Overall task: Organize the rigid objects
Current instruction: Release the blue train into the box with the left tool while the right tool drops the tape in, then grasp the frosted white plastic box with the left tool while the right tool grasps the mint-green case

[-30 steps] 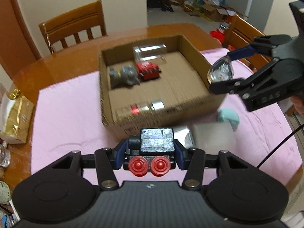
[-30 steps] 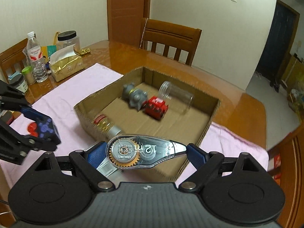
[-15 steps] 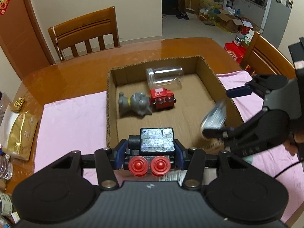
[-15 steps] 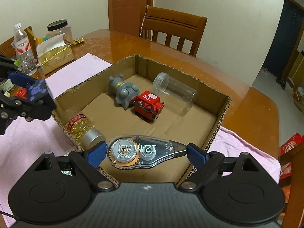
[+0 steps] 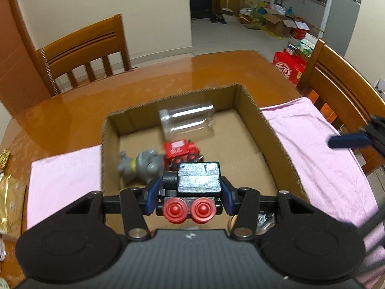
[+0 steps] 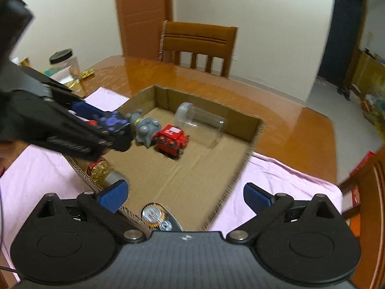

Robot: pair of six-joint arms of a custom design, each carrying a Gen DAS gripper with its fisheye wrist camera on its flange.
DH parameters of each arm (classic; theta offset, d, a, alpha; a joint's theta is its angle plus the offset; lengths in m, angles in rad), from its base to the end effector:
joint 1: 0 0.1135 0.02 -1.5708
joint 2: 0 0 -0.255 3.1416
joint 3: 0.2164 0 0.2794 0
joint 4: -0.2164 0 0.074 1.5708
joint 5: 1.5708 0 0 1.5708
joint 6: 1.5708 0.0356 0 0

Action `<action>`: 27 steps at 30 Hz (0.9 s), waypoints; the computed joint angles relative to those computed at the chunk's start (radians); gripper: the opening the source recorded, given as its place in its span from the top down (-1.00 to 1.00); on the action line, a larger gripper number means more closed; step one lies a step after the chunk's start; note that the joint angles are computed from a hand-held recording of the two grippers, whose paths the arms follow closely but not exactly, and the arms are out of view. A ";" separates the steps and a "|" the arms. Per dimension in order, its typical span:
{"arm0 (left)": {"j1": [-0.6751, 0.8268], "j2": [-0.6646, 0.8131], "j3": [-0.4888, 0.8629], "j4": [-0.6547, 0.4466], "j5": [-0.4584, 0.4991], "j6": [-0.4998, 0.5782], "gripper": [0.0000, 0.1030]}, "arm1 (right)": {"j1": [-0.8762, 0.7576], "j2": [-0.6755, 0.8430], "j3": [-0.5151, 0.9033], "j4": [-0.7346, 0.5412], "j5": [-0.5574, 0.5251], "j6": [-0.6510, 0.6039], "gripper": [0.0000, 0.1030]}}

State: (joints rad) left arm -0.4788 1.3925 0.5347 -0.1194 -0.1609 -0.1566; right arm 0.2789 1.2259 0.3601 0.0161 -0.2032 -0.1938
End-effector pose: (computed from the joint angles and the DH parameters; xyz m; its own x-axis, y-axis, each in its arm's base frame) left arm 0.2331 -0.1146 0.1068 -0.7852 0.2342 -0.5732 0.2559 0.9657 0.0439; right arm 0.2174 0.0697 0.1028 -0.6320 -0.3772 -0.6770 -0.5293 0.8481 0.0216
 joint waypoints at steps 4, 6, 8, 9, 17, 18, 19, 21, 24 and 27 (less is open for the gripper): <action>-0.014 0.122 0.074 0.042 0.015 0.007 0.03 | -0.039 -0.174 -0.092 -0.074 0.004 0.032 -1.00; -0.026 0.179 0.111 0.058 0.020 0.009 0.03 | -0.041 -0.248 -0.133 -0.117 0.022 0.045 -1.00; -0.038 0.220 0.143 0.071 0.019 0.009 0.03 | -0.038 -0.310 -0.165 -0.155 0.041 0.057 -1.00; -0.043 0.232 0.154 0.078 0.019 0.008 0.02 | -0.038 -0.329 -0.176 -0.170 0.046 0.061 -1.00; -0.099 0.157 0.074 0.215 -0.038 0.002 -0.99 | -0.042 -0.378 -0.242 -0.194 0.106 0.118 -1.00; -0.102 0.147 0.069 0.205 -0.047 0.003 -0.99 | -0.042 -0.382 -0.251 -0.195 0.109 0.131 -1.00; -0.104 0.135 0.059 0.196 -0.054 0.005 -0.99 | -0.044 -0.382 -0.257 -0.195 0.109 0.142 -1.00; -0.106 0.113 0.041 0.178 -0.061 0.005 -0.99 | -0.038 -0.387 -0.273 -0.192 0.117 0.166 -1.00; -0.107 0.054 -0.011 0.159 -0.074 -0.006 -0.99 | -0.033 -0.383 -0.290 -0.181 0.126 0.203 -1.00; -0.113 -0.017 -0.071 0.141 -0.096 -0.016 -0.99 | -0.008 -0.356 -0.304 -0.147 0.148 0.251 -1.00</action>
State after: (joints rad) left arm -0.5923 1.3756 0.4632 0.0219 -0.2566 -0.1723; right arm 0.2706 0.8698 0.0562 -0.1311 -0.0548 0.0572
